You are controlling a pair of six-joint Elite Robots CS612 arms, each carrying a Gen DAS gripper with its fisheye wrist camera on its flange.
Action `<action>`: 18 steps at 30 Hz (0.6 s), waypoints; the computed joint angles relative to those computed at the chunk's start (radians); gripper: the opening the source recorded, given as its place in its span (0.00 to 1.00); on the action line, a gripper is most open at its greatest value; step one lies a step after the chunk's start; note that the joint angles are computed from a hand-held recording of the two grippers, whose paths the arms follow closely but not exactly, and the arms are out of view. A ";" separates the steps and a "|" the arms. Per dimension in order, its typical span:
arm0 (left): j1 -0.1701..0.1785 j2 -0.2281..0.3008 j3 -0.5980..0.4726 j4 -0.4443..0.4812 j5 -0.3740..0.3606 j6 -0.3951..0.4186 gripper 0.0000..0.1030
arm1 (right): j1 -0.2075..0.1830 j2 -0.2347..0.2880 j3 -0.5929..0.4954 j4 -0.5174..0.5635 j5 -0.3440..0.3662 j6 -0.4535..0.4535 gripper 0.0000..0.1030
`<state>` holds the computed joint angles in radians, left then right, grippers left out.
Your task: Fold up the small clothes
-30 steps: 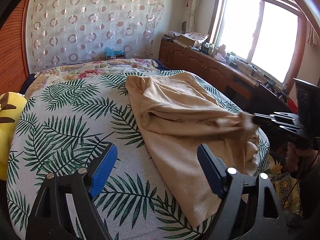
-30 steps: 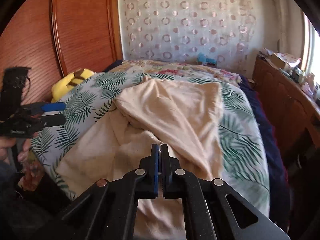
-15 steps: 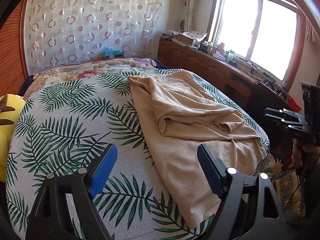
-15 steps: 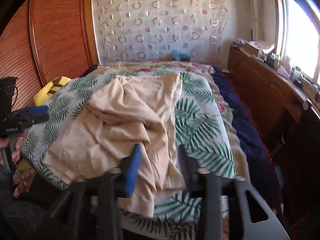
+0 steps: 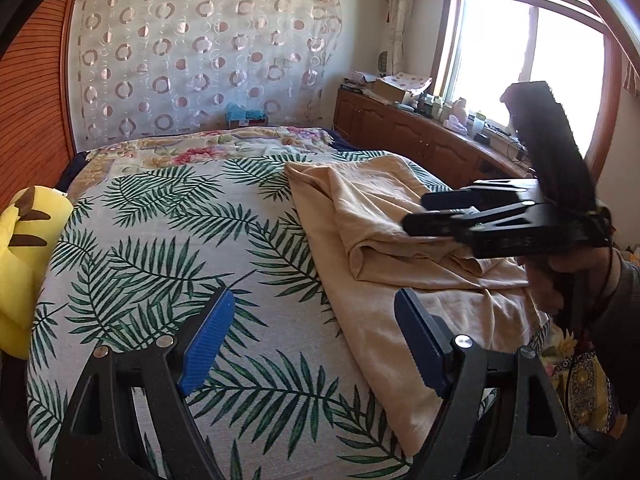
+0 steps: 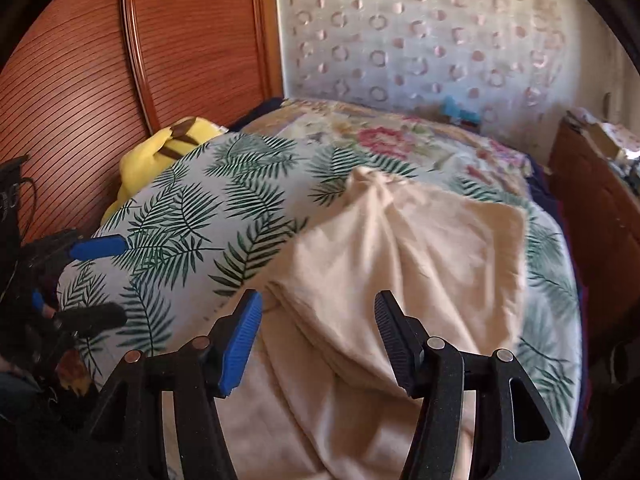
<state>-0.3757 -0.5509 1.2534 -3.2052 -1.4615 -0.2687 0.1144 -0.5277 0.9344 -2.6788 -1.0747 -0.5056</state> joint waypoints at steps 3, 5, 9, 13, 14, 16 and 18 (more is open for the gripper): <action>0.002 0.000 0.005 -0.008 0.003 -0.007 0.80 | 0.025 0.060 -0.129 0.128 -0.042 -0.027 0.59; 0.005 0.000 0.008 -0.009 -0.002 -0.011 0.80 | 0.042 0.085 -0.181 0.179 -0.100 -0.065 0.59; 0.006 0.002 0.009 -0.009 -0.009 -0.012 0.80 | 0.062 0.139 -0.283 0.246 -0.200 -0.108 0.59; 0.007 0.003 0.008 -0.007 -0.014 -0.017 0.80 | 0.062 0.142 -0.275 0.186 -0.224 -0.135 0.06; 0.007 0.003 0.008 -0.006 -0.015 -0.017 0.80 | 0.060 0.137 -0.260 0.128 -0.233 -0.123 0.06; 0.007 0.006 0.006 -0.004 -0.019 -0.017 0.80 | 0.048 0.127 -0.250 0.067 -0.215 -0.101 0.06; 0.007 0.008 0.001 0.002 -0.022 -0.019 0.80 | 0.040 0.140 -0.286 0.020 -0.239 -0.073 0.06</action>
<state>-0.3689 -0.5428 1.2543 -3.2034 -1.4839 -0.2878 0.1540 -0.3875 0.6486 -2.6588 -1.3134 -0.5790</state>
